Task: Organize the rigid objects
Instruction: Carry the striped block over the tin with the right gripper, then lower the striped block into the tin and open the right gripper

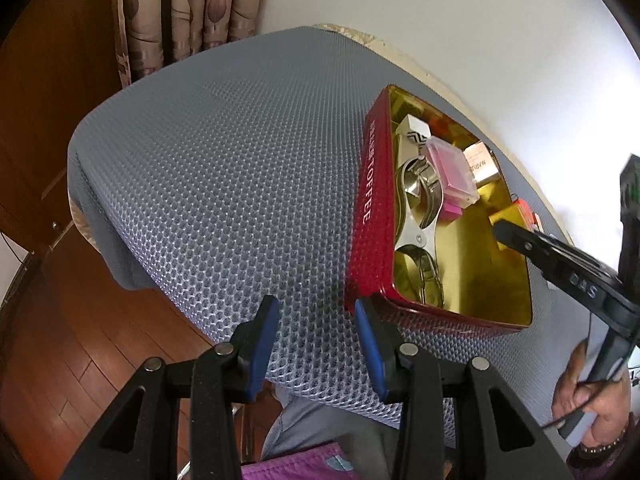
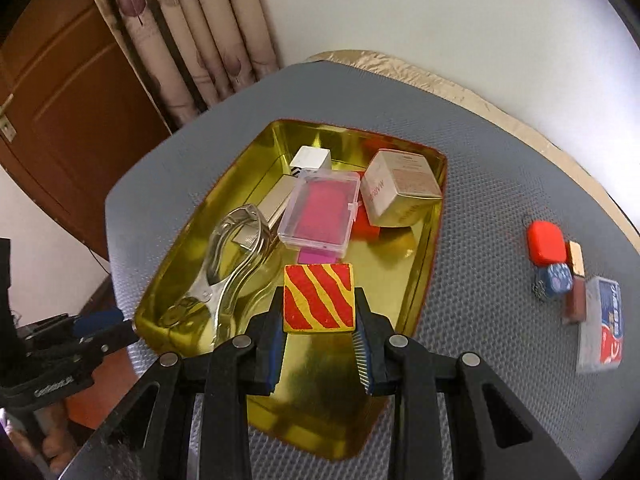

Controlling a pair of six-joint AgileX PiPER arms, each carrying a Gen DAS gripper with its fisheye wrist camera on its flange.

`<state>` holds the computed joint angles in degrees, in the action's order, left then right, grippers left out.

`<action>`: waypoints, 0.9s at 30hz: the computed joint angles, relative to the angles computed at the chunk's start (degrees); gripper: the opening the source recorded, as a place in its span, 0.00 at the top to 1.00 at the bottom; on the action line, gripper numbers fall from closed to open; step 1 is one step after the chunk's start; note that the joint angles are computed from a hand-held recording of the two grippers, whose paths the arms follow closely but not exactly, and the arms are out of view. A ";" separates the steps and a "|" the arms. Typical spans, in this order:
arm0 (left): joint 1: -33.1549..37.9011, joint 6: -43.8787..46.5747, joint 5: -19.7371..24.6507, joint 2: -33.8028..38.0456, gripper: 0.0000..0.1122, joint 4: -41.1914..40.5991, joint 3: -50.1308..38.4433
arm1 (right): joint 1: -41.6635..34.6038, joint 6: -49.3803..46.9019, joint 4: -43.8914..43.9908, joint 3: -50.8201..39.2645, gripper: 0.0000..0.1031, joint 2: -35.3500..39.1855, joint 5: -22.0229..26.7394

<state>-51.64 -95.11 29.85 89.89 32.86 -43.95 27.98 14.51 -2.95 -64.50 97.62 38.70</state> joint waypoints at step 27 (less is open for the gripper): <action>1.92 4.73 -1.96 1.17 0.64 -4.17 0.06 | -5.78 27.13 -18.49 23.19 0.38 -18.44 -15.93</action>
<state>-49.72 -90.39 27.89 91.06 28.70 -43.89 22.21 41.64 -21.44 -41.31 79.18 22.77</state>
